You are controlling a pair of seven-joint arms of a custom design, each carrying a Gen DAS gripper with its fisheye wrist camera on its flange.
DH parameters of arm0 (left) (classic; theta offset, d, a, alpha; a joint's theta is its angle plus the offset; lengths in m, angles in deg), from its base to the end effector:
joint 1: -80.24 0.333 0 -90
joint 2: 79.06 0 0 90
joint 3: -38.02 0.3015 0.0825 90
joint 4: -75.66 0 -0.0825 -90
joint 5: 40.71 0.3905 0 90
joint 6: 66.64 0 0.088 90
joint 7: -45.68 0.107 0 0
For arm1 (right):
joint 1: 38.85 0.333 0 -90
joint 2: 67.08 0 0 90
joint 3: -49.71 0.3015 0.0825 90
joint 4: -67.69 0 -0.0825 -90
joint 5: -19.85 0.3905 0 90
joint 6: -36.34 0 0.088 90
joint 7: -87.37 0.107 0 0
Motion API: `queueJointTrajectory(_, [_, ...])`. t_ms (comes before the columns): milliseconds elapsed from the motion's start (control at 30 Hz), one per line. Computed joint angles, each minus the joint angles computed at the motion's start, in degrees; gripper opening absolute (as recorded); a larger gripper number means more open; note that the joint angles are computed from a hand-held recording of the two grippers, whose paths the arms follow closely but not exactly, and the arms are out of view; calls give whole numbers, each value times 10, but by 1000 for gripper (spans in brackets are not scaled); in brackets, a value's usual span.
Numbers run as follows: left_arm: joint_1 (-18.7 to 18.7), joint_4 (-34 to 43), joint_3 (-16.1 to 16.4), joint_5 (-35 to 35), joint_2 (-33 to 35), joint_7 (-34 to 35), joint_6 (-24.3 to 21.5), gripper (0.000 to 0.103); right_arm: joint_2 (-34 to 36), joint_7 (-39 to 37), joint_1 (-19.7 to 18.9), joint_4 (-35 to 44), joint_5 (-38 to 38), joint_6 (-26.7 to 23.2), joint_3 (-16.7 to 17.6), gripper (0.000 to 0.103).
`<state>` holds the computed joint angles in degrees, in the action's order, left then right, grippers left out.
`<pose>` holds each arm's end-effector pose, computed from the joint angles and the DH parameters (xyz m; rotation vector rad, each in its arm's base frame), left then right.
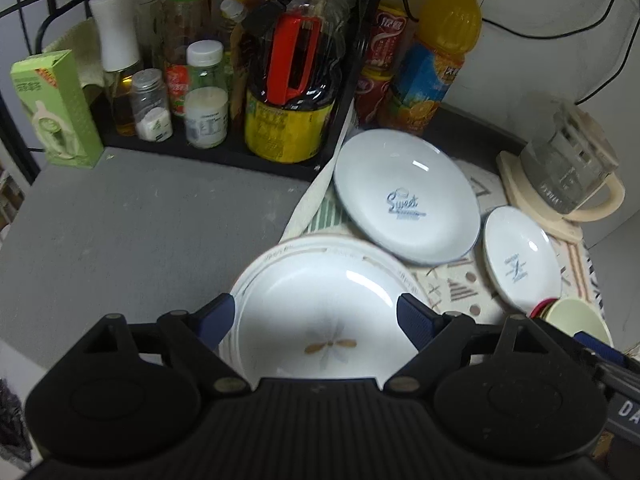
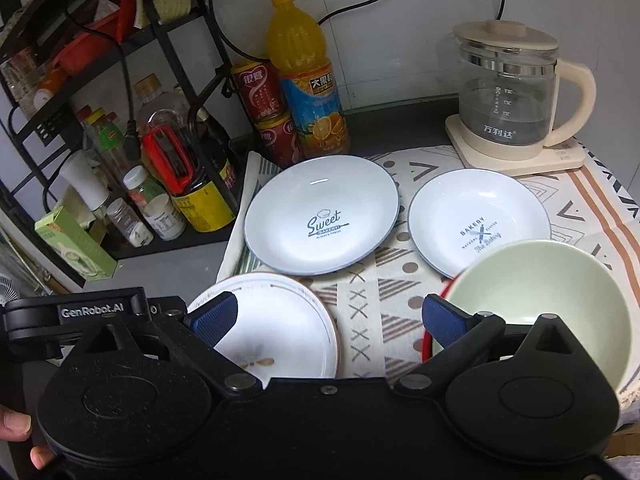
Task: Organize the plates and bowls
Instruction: 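Move both grippers to the white 'Sweet' plate and close on its rim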
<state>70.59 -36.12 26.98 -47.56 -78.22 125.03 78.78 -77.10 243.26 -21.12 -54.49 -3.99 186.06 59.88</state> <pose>0.5722 -0.2141 0.5170 -1.9087 2.1010 -0.7973 0.4853 0.2725 0.5386 -1.3961 2.0266 -0.4214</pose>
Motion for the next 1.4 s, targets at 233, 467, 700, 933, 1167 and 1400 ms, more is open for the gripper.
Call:
queueJointTrajectory(233, [6,69,-1,-21,61,22,-5,87,44,21,0,45,-17,-13,-8,99])
queueJointTrajectory(467, [15,145,-13,-53,126,63,-15,84,87,50,8,87,-29,-24,-26,92])
queueJointTrajectory(700, [22,217,-26,-80,193,111,-35,75,133,79,21,124,-30,-25,-45,81])
queueJointTrajectory(933, [23,290,-32,-83,261,133,-68,60,173,80,31,150,0,-26,-61,66])
queueJointTrajectory(1167, [17,351,-33,-73,317,136,-93,53,212,63,37,176,44,-32,-73,60])
queueJointTrajectory(1400, [9,415,-36,-65,370,132,-123,49,244,59,35,187,90,-32,-82,50])
